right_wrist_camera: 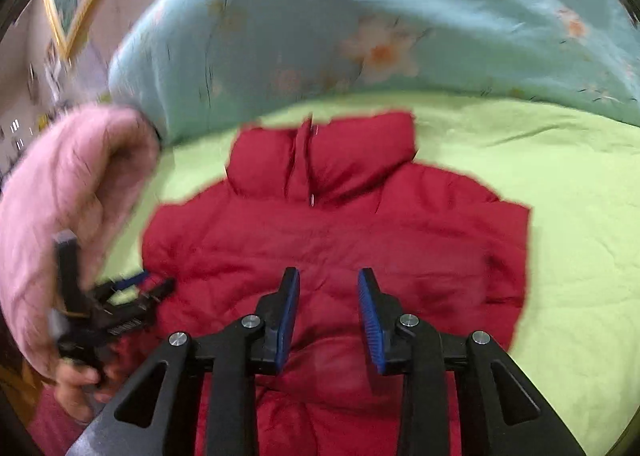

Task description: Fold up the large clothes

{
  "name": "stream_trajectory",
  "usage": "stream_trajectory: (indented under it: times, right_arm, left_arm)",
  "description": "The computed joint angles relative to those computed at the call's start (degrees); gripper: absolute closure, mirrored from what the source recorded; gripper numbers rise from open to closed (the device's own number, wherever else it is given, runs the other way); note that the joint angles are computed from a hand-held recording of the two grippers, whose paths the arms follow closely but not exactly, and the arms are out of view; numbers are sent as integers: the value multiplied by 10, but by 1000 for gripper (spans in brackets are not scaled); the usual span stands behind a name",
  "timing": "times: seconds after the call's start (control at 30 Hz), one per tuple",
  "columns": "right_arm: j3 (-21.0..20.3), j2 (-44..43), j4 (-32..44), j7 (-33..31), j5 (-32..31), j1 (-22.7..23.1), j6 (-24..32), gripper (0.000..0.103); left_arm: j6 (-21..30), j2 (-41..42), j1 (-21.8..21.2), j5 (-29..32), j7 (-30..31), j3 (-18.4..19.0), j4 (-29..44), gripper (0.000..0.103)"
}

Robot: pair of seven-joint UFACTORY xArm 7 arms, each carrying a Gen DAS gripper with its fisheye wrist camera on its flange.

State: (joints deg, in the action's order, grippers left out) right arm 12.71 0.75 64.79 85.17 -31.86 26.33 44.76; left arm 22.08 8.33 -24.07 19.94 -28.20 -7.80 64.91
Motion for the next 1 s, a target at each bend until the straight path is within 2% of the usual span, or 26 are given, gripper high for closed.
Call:
stream_trajectory:
  times: [0.07, 0.1, 0.13, 0.17, 0.23, 0.3, 0.4, 0.53, 0.57, 0.6, 0.67, 0.7, 0.73, 0.83, 1.0]
  right_arm:
    - [1, 36, 24, -23, 21, 4, 47, 74]
    - [-13, 52, 28, -32, 36, 17, 71, 78]
    - [-7, 56, 16, -29, 52, 7, 72, 80]
    - [-11, 53, 0, -22, 59, 7, 53, 82]
    - [-16, 46, -25, -3, 55, 9, 37, 93]
    - [-18, 38, -43, 8, 51, 8, 24, 96]
    - [-23, 18, -84, 30, 54, -3, -29, 102]
    - [-17, -22, -121, 56, 59, -15, -72, 102]
    - [-11, -36, -123, 65, 56, -16, -64, 101]
    - [-2, -52, -124, 80, 42, -17, -48, 94]
    - [29, -61, -110, 83, 29, -33, 6, 94]
    - [31, -62, -115, 68, 45, -37, 11, 94]
    - [9, -63, -130, 61, 63, -21, -8, 98]
    - [8, -62, -158, 62, 74, -33, -53, 100]
    - [7, -61, -156, 46, 90, -40, -58, 100]
  left_arm:
    - [12, 5, -3, 9, -7, 2, 7, 29]
    - [17, 8, -3, 7, -6, 2, 10, 29]
    - [19, 12, -3, 5, -4, 2, 11, 28]
    - [23, 16, -3, 6, -3, 2, 14, 27]
    - [21, 23, -6, 10, -8, 5, 16, 23]
    - [18, 30, -5, 6, -7, 6, 19, 19]
    - [12, 40, 5, -29, 13, 3, 23, 13]
    - [9, 42, 8, -48, 26, 5, 23, 11]
    - [9, 41, 6, -47, 24, 7, 22, 11]
    - [8, 41, 5, -45, 22, 8, 22, 11]
    - [8, 41, 3, -43, 18, 10, 21, 11]
    - [8, 40, 1, -39, 16, 12, 21, 11]
    - [8, 40, 0, -35, 12, 13, 20, 11]
    - [11, 40, -4, -25, 3, 15, 21, 11]
    - [18, 30, 4, -39, 18, 7, 17, 11]
